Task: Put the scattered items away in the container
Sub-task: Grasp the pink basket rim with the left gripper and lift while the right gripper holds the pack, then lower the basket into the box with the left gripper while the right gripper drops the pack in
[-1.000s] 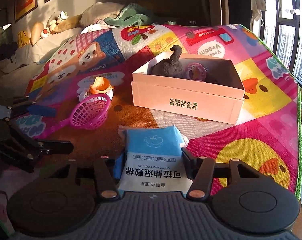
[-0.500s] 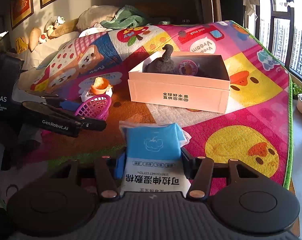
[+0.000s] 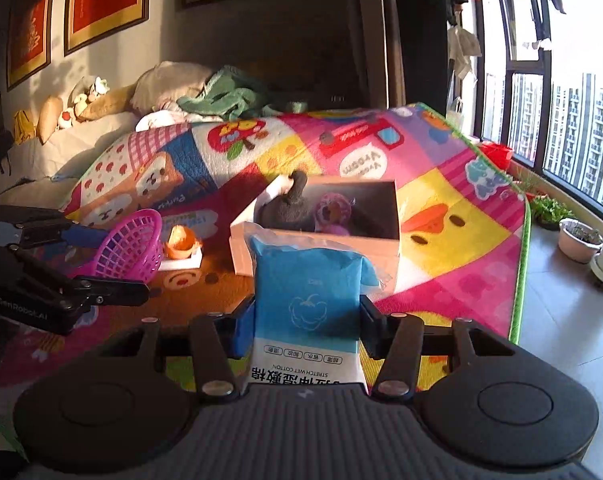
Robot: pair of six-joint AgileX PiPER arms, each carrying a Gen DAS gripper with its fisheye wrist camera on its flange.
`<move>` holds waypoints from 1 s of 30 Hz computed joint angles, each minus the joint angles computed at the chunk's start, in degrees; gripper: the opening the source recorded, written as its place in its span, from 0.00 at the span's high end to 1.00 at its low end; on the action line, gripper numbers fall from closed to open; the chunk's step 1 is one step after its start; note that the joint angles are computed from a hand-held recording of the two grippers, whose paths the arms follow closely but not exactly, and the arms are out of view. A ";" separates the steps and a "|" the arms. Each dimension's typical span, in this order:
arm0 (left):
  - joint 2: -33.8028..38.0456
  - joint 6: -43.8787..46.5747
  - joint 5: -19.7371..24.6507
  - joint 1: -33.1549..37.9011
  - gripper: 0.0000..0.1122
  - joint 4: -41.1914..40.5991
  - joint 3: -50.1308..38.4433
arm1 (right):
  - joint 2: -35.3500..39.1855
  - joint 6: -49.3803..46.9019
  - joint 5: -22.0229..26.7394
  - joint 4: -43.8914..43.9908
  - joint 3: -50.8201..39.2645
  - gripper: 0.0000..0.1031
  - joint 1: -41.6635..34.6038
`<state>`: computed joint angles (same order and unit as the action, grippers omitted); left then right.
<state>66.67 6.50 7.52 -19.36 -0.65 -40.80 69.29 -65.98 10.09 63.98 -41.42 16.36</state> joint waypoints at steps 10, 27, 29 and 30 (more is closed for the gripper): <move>6.29 23.77 7.59 3.00 0.23 -33.57 -16.17 | 0.11 1.17 7.85 3.97 -14.17 0.51 -8.49; 52.42 20.06 19.26 6.29 0.23 -44.44 -65.04 | 27.38 -6.33 10.08 16.38 -35.83 0.51 -15.57; 55.34 17.62 20.59 6.69 0.23 -43.33 -67.98 | 29.76 -4.60 9.91 14.87 -37.36 0.51 -15.29; 56.55 16.76 20.98 6.87 0.22 -42.46 -69.05 | 30.88 -3.49 9.90 13.72 -38.20 0.51 -15.14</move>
<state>123.22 23.26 28.49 -12.49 -43.10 -109.85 100.17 -69.47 19.99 77.70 -79.62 1.22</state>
